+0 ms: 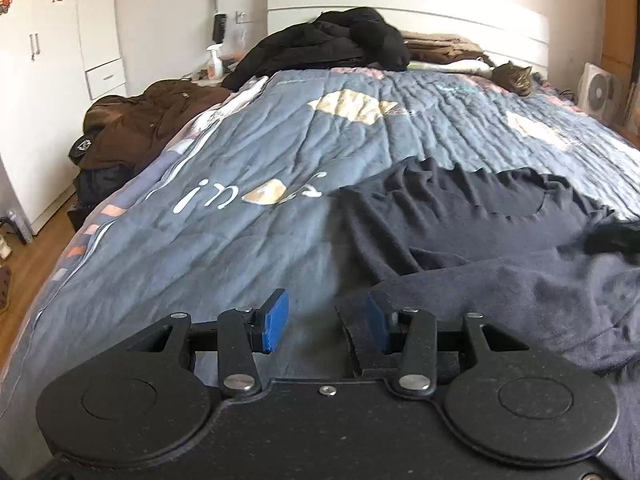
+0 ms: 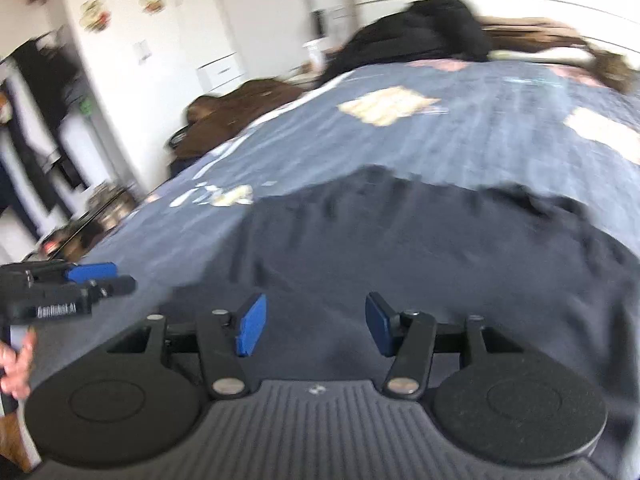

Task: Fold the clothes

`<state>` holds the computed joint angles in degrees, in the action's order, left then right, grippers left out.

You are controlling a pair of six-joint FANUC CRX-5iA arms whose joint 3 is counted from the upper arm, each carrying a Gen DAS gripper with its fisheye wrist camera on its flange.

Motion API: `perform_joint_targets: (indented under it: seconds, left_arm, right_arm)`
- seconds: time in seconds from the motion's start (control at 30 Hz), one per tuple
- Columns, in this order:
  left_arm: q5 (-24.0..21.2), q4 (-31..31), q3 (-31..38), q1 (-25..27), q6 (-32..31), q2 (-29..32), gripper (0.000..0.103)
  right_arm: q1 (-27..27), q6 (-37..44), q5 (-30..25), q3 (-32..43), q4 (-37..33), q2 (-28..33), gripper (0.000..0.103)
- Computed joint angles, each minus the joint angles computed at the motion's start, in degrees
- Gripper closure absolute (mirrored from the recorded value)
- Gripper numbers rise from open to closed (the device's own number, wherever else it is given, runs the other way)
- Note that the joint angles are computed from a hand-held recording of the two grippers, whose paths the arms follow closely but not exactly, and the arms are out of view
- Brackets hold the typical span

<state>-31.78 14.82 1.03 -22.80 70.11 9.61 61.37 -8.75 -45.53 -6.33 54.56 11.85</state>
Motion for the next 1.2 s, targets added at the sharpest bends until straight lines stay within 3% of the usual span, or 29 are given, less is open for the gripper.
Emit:
perform_joint_targets:
  seconds: [0.17, 0.23, 0.37, 0.43, 0.47, 0.5, 0.53, 0.63, 0.73, 0.83, 0.97, 1.13, 1.2]
  left_arm:
    - [0.4, 1.8, 0.4, 1.3, 0.8, 1.0, 0.060]
    - [0.0, 1.9, 0.8, 1.7, 1.7, 1.5, 0.060]
    - [0.2, 4.4, 0.6, 2.3, 0.7, 2.0, 0.059]
    - [0.5, 5.6, 0.3, 2.4, 0.0, 2.2, 0.059]
    - [0.6, 6.3, 0.2, 2.5, -0.3, 2.2, 0.059]
    - [0.6, 6.1, 0.3, 2.4, -0.2, 2.3, 0.059]
    - [0.6, 5.6, 0.5, 2.3, 0.0, 2.4, 0.059]
    - [0.6, 4.7, 0.7, 2.1, 0.5, 2.4, 0.059]
    - [0.9, 4.8, 0.4, 2.1, 0.8, 2.1, 0.059]
    - [0.7, 4.5, 0.6, 1.9, 0.8, 2.1, 0.059]
    - [-1.6, 3.0, 1.8, 1.1, -3.0, 2.8, 0.057]
    - [6.1, -11.2, -2.2, -3.4, -20.0, 0.5, 0.050]
    - [9.0, -8.5, -5.4, -4.1, -29.1, -0.3, 0.050]
  right_arm:
    - [-6.1, 29.2, 4.4, 18.1, -20.2, 10.8, 0.050]
    - [-7.8, 40.5, 0.6, 26.6, -30.2, 15.1, 0.052]
    - [-9.9, 53.7, -7.6, 37.7, -41.9, 20.8, 0.053]
    - [-9.7, 55.4, -8.5, 38.5, -42.6, 21.4, 0.061]
    - [-9.5, 56.2, -8.9, 38.9, -43.0, 21.7, 0.074]
    - [-9.4, 56.8, -9.3, 39.1, -43.1, 22.0, 0.094]
    - [-9.1, 54.3, -8.3, 37.7, -41.4, 21.4, 0.101]
    - [-8.4, 46.4, -5.6, 33.6, -35.8, 19.9, 0.101]
    - [-8.3, 27.5, 1.0, 23.6, -23.2, 15.9, 0.101]
    - [-8.3, 20.0, 1.4, 19.8, -17.9, 14.8, 0.101]
    - [-8.5, 27.7, 0.2, 23.0, -26.9, 15.6, 0.097]
    - [-8.1, 30.9, -1.7, 25.0, -25.4, 16.4, 0.093]
    - [-8.4, 31.7, -1.4, 25.4, -25.7, 16.3, 0.090]
